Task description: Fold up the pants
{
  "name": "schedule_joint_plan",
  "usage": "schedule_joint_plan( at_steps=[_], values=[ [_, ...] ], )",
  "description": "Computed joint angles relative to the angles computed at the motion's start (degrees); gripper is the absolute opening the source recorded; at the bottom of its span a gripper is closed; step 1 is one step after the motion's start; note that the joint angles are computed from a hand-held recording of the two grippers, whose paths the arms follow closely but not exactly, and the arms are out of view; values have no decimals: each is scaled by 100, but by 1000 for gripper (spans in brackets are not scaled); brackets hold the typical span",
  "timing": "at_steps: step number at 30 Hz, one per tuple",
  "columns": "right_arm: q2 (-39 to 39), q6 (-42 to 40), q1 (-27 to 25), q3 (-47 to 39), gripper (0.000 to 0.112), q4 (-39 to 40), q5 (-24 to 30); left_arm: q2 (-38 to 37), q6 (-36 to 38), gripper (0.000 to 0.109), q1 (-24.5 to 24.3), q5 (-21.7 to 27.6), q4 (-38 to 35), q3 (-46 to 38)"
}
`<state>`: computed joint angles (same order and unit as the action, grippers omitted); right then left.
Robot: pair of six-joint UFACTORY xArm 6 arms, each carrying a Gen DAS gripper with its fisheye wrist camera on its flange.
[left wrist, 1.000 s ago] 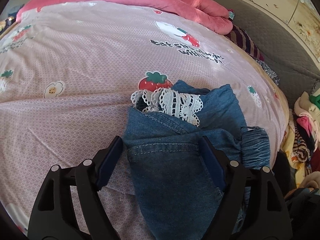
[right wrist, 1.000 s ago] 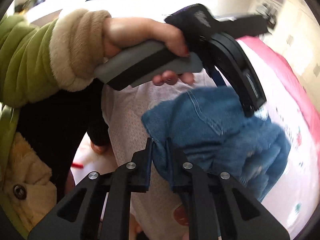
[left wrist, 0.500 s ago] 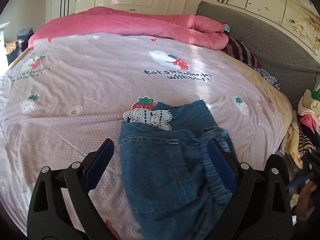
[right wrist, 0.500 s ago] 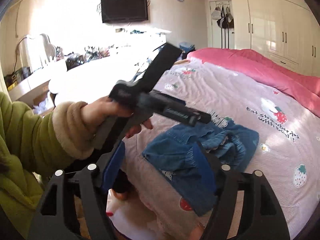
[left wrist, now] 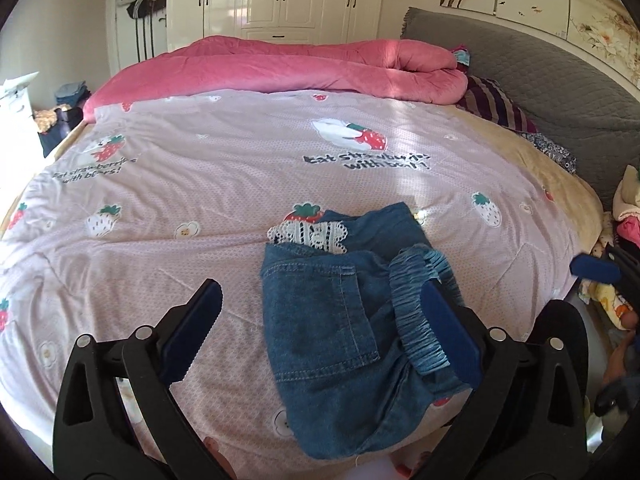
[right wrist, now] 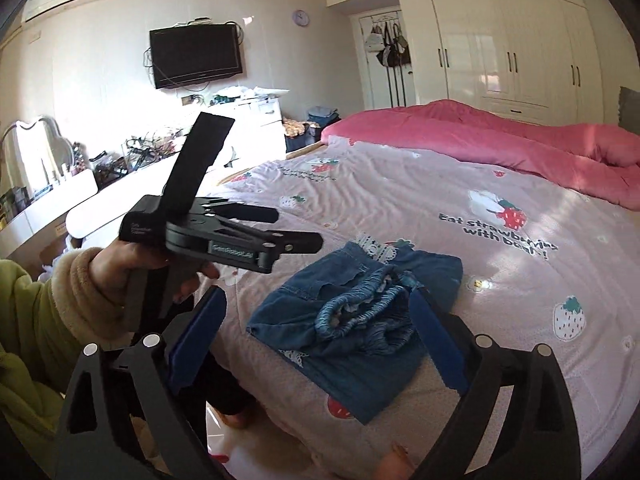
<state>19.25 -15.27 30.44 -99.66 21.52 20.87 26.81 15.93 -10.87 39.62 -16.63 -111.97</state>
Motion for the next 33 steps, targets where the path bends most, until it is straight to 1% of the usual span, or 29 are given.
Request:
schedule_joint_plan(
  at_steps=[4,8,12,14,17,19,22,23,25,27,30,33],
  values=[
    [-40,630,-88,159,94,-489,-145,-188,-41,93,23,-53,70,345],
    [-79,1130,-163,280,95,-809,-207,-410,-35,93,48,-109,-12,725],
    [31,1869,-263,161,97,-1382,-88,-603,73,93,96,-130,-256,1090],
    [174,2102,-315,-22,98,-1387,78,-578,82,93,142,-137,-383,1141],
    [615,2313,-408,-588,98,-1146,558,-361,-57,93,208,-24,-417,949],
    [1007,2541,-476,-1088,98,-1113,928,-162,-17,93,256,73,-683,760],
    [1613,2821,-583,-1881,97,-924,1443,154,199,93,332,397,-1315,378],
    [1797,2945,-621,-2115,97,-874,1583,272,178,93,347,529,-1393,224],
    [2127,2973,-696,-2561,96,-518,1839,449,130,93,346,700,-1432,2],
    [2491,2980,-761,-3044,81,-232,2068,584,148,93,331,833,-1470,-155],
    [2979,3001,-810,-3759,73,-71,2433,732,158,93,285,998,-1403,-310],
    [3386,3172,-840,-4362,72,-134,2724,782,191,87,231,1004,-1351,-307]
  ],
)
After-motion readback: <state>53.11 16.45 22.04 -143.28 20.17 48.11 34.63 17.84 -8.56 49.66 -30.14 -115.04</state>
